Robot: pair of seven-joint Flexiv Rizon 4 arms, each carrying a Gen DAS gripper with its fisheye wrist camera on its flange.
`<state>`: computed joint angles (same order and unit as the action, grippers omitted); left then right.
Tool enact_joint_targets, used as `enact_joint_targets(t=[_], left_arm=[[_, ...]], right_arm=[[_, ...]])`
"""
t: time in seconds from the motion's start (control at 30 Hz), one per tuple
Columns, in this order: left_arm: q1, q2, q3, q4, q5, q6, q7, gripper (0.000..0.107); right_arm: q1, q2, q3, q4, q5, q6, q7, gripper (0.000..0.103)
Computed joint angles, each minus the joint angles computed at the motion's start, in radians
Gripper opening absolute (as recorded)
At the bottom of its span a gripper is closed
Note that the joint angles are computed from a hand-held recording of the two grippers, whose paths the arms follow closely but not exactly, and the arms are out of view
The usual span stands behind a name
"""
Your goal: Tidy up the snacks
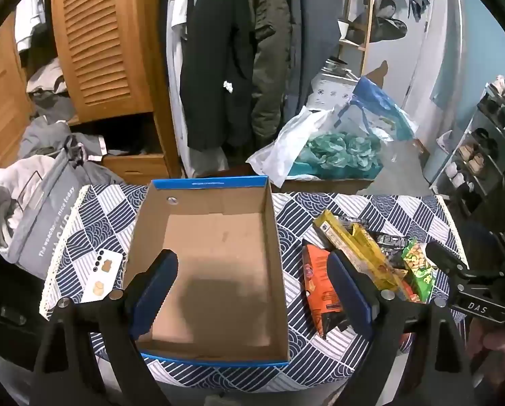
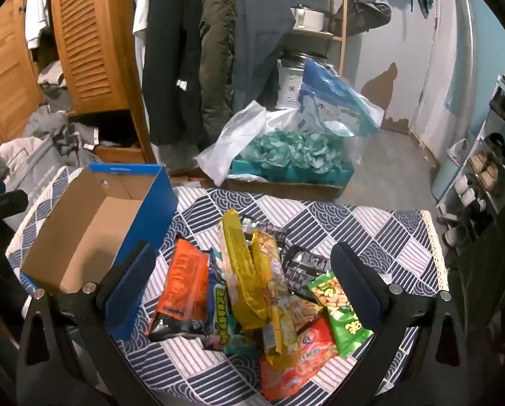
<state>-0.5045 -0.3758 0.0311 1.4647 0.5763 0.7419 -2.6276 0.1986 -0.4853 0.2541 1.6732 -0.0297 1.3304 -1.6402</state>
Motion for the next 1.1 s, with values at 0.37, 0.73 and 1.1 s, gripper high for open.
enact_joint_targets(t=[0.37,0.73,1.1], left_arm=[[-0.005,-0.006,0.003,-0.012,0.010,0.005,-0.010,0.091],[-0.005,0.008,0.005,0.002,0.015,0.023,-0.033,0.091],[-0.004,-0.009,0.008,-0.009,0.014,-0.043,-0.057,0.091]], right_arm=[[0.000,0.001,0.000,-0.003,0.005,-0.007,-0.003,0.101],[0.005,0.002,-0.005,-0.009,0.001,-0.016,0.000,0.101],[0.026,0.010,-0.039,0.013,-0.035,-0.012,0.035,0.101]])
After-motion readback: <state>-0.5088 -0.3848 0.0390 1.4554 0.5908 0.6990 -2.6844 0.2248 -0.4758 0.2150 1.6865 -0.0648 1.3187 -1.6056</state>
